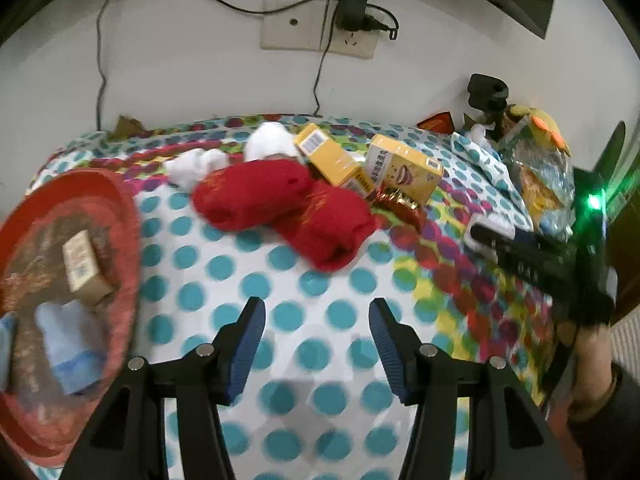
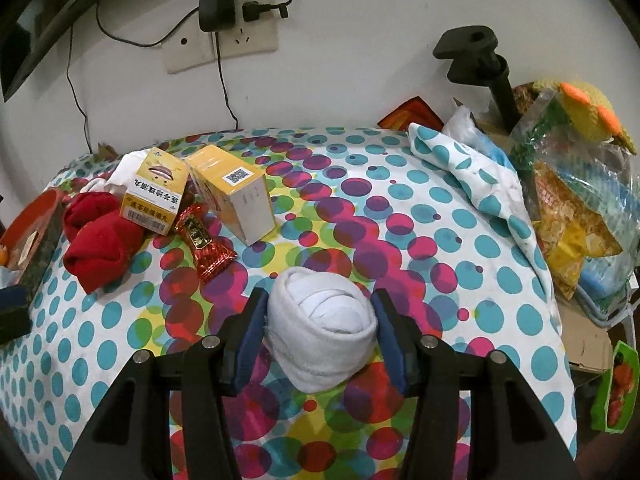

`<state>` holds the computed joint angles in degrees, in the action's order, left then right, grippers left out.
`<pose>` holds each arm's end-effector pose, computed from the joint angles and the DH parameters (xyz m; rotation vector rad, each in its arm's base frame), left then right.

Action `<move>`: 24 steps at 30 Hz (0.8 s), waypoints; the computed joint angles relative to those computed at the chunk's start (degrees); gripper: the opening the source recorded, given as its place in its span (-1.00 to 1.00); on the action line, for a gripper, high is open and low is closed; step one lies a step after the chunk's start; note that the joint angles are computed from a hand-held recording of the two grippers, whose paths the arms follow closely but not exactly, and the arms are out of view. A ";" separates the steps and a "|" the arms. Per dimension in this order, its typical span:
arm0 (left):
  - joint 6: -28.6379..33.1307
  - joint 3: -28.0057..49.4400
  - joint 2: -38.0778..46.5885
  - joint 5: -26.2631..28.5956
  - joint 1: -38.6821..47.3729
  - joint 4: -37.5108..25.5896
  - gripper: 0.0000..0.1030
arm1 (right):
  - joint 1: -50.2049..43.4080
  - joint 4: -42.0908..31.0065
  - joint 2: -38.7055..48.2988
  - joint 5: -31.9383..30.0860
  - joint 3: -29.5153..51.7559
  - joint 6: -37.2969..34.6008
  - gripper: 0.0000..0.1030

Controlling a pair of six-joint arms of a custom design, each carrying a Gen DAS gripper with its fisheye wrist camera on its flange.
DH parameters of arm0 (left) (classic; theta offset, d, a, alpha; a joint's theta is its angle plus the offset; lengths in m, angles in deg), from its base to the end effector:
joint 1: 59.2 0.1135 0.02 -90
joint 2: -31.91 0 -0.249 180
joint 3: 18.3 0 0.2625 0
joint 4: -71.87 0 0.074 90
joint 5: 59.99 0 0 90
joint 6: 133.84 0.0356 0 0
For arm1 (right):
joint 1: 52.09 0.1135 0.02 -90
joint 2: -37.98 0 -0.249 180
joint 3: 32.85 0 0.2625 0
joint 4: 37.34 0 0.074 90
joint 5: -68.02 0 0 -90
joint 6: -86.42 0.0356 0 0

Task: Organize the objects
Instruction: 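Grasp the white rolled sock with the right gripper, then grasp the red sock with the left gripper while right holds the white rolled sock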

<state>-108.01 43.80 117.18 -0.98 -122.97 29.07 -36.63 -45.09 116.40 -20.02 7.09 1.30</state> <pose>0.1417 -0.2461 0.1629 -0.1546 2.4734 -0.1721 0.2425 0.0658 0.1150 -0.2032 2.3722 0.1288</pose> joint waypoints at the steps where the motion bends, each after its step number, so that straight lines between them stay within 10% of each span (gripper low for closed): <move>1: 0.69 0.91 1.57 0.79 1.07 1.48 0.08 | -0.12 0.00 0.18 -0.21 0.09 0.05 -0.03; 15: 5.11 14.01 17.64 -0.29 8.85 1.49 0.08 | -1.17 -2.22 4.93 -5.43 3.31 -0.01 0.00; 24: 5.07 12.14 18.47 3.00 11.48 5.60 0.08 | 4.06 -2.69 4.74 1.97 3.43 2.70 -0.06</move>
<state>-102.93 55.93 135.65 2.02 -111.49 34.67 -32.57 -47.78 121.14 -18.04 10.52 4.00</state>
